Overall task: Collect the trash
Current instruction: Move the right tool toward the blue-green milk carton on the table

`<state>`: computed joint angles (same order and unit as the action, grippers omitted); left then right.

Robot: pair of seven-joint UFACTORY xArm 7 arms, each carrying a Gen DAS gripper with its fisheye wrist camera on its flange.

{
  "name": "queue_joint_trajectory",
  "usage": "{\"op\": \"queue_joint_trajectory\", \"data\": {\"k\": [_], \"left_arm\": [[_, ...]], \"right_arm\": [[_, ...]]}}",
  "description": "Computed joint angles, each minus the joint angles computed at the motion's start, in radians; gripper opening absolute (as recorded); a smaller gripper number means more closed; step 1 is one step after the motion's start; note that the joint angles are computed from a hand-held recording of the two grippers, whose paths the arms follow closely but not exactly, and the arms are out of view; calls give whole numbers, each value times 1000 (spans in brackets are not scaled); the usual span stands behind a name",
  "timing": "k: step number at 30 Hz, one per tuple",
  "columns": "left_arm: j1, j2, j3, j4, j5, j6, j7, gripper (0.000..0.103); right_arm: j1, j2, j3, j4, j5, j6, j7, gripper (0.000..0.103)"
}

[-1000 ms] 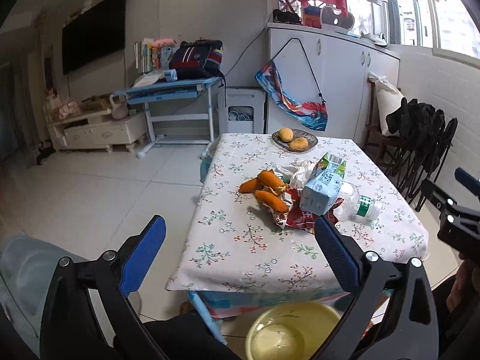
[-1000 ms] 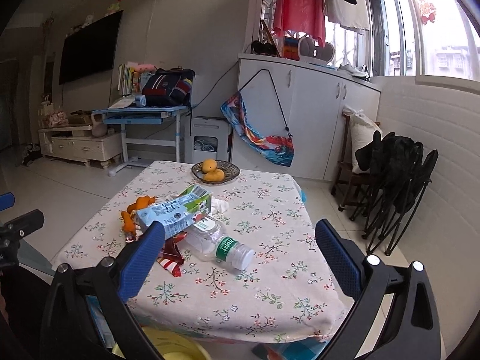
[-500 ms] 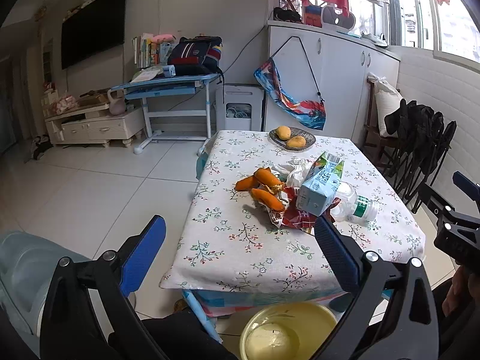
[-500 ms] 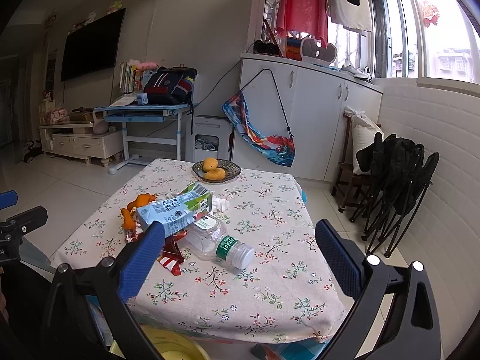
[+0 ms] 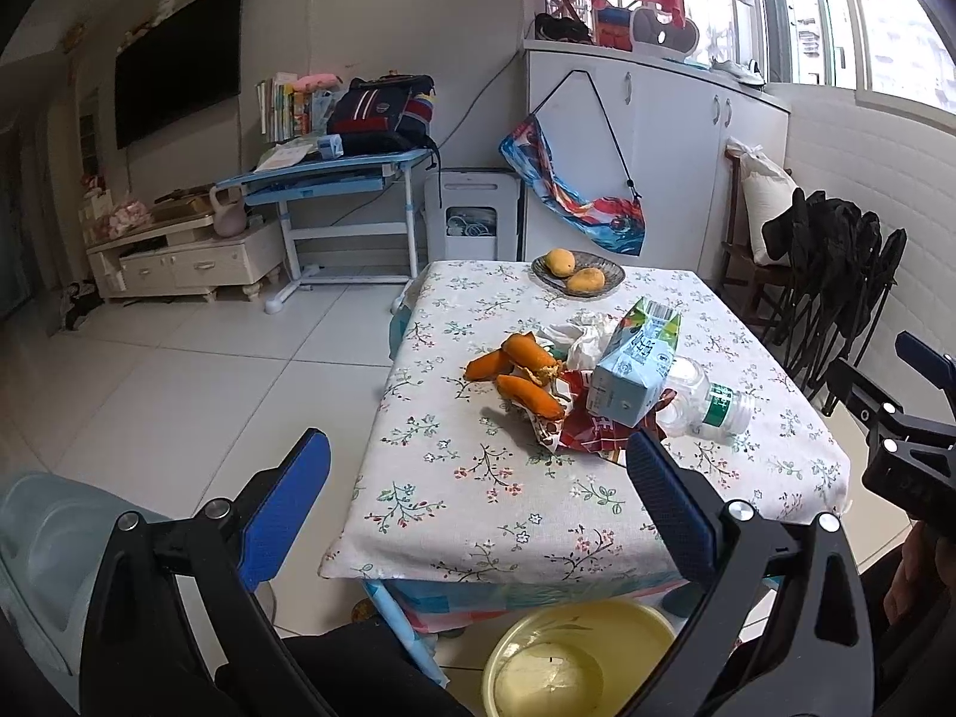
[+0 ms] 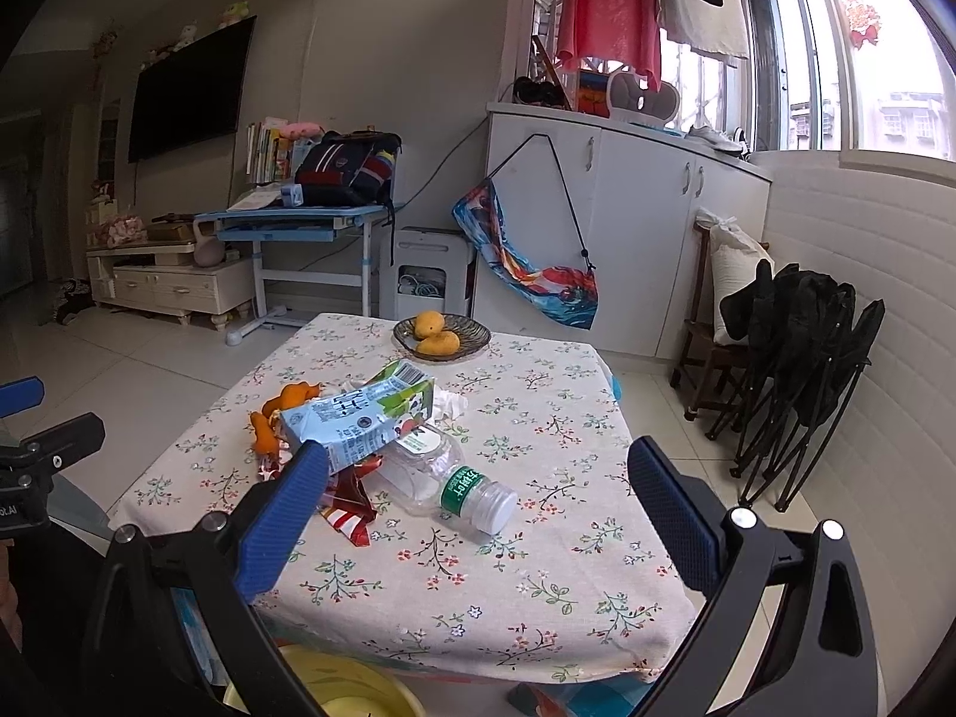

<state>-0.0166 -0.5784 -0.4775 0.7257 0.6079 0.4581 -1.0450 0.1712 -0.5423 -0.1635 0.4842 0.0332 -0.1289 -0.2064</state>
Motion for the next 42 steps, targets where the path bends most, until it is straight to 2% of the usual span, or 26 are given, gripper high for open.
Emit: {"op": "queue_joint_trajectory", "data": {"k": [5, 10, 16, 20, 24, 27, 28, 29, 32, 34, 38, 42], "left_arm": [[-16, 14, 16, 4, -13, 1, 23, 96], [-35, 48, 41, 29, -32, 16, 61, 96], [-52, 125, 100, 60, -89, 3, 73, 96], [-60, 207, 131, 100, -100, 14, 76, 96], [-91, 296, 193, 140, -158, 5, 78, 96], [-121, 364, 247, 173, -231, -16, 93, 90], [-131, 386, 263, 185, -258, -29, 107, 88], [-139, 410, 274, 201, -273, -38, 118, 87], [-151, 481, 271, 268, -197, -15, 109, 82], [-178, 529, 286, 312, -202, -3, 147, 80], [-213, 618, 329, 384, -328, 10, 248, 68], [-230, 689, 354, 447, -399, 34, 306, 56]], "right_arm": [[24, -1, -23, 5, 0, 15, -8, 96], [112, -17, -121, 20, 38, 59, -35, 96], [113, 4, -151, 56, 82, 126, -92, 96], [207, 21, -237, 92, 149, 186, -184, 96], [337, 30, -343, 135, 265, 250, -264, 96], [479, 38, -471, 197, 399, 325, -332, 96], [502, 52, -492, 218, 435, 349, -339, 96], [516, 61, -505, 232, 462, 361, -351, 96], [530, 107, -507, 269, 521, 373, -377, 96], [543, 130, -511, 293, 556, 395, -414, 96], [591, 157, -562, 338, 679, 473, -507, 96], [577, 188, -567, 368, 776, 547, -535, 96]]}}
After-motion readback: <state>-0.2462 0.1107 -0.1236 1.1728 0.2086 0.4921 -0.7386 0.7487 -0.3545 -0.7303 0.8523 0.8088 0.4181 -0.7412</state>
